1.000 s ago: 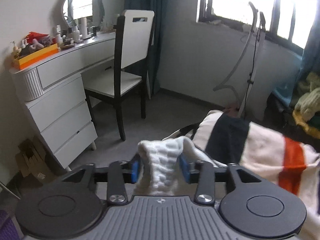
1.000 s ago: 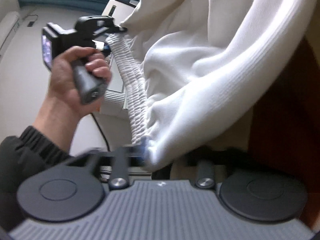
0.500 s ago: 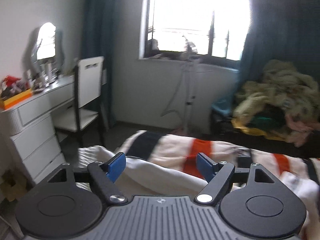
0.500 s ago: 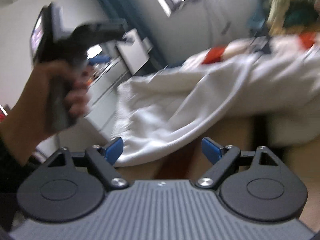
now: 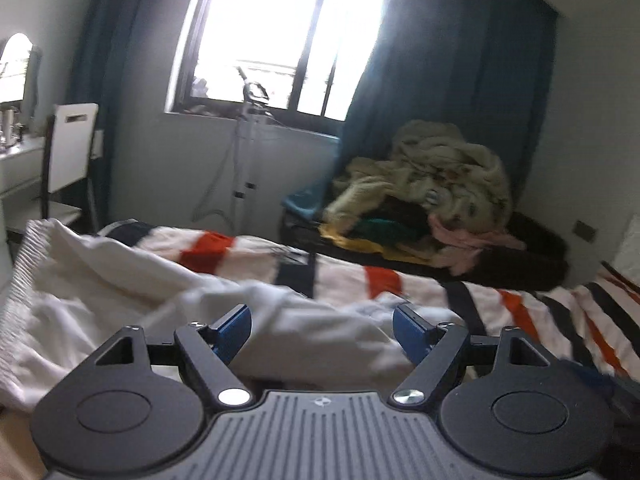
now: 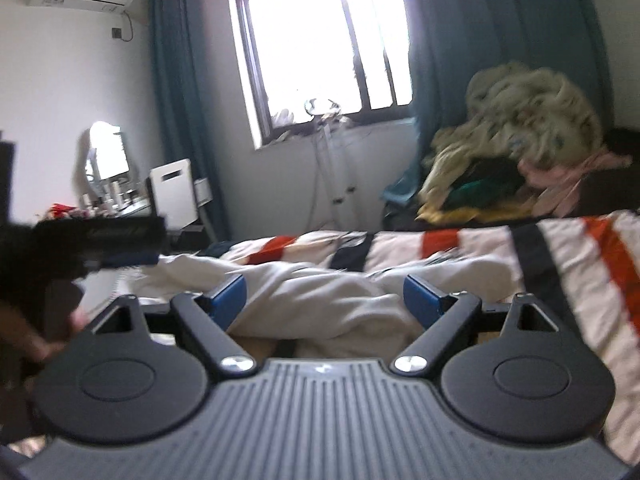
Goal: Fold clothes
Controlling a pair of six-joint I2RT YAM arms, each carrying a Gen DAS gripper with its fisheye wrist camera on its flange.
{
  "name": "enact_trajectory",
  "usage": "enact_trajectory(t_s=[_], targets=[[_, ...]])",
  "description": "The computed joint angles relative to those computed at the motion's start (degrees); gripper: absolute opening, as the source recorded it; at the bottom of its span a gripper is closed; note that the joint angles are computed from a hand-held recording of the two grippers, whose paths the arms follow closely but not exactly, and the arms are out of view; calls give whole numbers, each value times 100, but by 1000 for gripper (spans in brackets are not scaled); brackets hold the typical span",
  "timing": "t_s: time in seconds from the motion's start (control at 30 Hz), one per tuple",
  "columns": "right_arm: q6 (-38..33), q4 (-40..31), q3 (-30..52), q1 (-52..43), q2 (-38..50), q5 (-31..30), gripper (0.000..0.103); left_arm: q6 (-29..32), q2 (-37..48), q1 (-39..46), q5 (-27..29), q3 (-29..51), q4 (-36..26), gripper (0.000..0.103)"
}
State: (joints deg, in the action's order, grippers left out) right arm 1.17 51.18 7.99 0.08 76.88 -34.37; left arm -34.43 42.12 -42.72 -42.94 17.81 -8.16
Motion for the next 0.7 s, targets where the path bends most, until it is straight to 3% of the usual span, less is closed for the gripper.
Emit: enact_trajectory(t_s=[0.17, 0.3, 0.43, 0.57, 0.7], targets=[[87, 2397, -279, -488, 1859, -188, 87, -521, 943, -900, -695, -579, 1203, 80], [234, 3433, -269, -642, 2944, -303, 87, -529, 1336, -783, -435, -1163, 2246, 80], [369, 3141, -90, -615, 2917, -251, 87, -245, 1258, -323, -58, -1438, 2568, 80], [285, 3399, -182, -412, 3058, 45, 87, -200, 1393, 12, 259, -1536, 2810, 80], [280, 3213, -203, -305, 2984, 155, 87, -255, 1743, -25, 132, -1366, 2650, 80]])
